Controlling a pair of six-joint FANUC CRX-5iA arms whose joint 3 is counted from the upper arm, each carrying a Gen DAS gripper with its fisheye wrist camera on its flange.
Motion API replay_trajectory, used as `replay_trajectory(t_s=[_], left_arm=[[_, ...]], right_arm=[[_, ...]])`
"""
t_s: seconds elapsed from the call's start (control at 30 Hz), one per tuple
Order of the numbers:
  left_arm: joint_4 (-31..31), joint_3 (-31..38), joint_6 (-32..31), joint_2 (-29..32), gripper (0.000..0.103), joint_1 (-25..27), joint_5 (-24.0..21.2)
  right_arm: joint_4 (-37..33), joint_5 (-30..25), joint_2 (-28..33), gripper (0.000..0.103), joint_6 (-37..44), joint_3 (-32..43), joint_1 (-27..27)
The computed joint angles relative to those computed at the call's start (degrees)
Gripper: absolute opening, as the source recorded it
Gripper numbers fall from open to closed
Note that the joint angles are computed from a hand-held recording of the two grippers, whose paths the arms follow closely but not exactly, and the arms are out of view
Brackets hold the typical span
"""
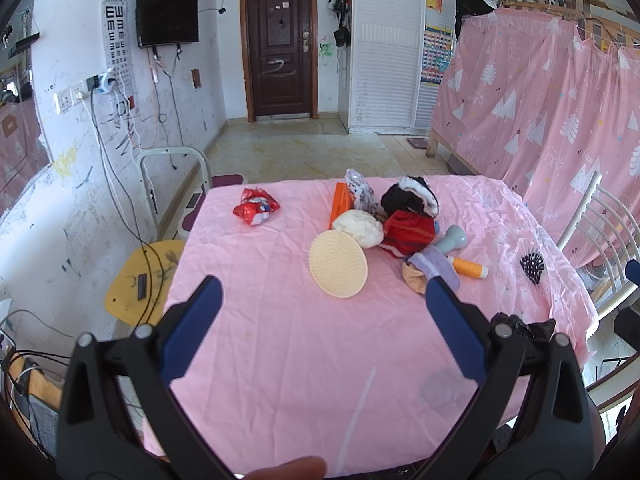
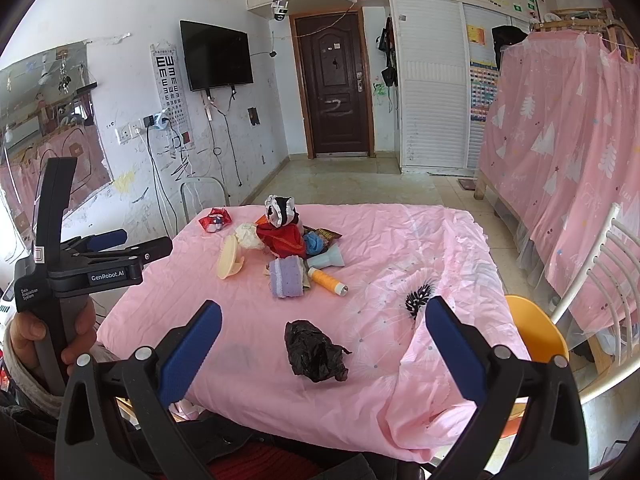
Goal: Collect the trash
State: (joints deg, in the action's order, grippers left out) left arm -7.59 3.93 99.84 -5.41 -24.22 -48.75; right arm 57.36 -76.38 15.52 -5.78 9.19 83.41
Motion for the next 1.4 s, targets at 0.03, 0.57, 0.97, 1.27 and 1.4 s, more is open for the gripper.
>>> replay_trajectory(t_s=[0.03,0.57,0.97,1.27,1.4], left_arm=[[-0.02,0.01,-0.02,0.01,0.097,0.0,0.03],[3.79,2.27,-3.26,4.12,0.097,2.4,-2.2],[8.41,9.58,-10.03,14.96,0.096,3.67,-4.78],[14.14,13.77,-15.98,21.81,0.096,5.66,-7.65],[15.49,13.64,-17.1,22.82,0.085,6.05,-7.47]], right_arm=[[-0.02,-0.03,0.1,0.092,0.06,0.13,0.01],[-6.08,5.73,-0.33,0.092,1.29,-2.18,-2.52],[-13.5,15.31,-0.36,0.092,5.72,-4.34,-7.0],[-17.89,19.44,-0.12,0.084,9.02,-4.49,-9.58],[-20.17,19.27,0.82,0.067,11.41,-3.08,-10.1]])
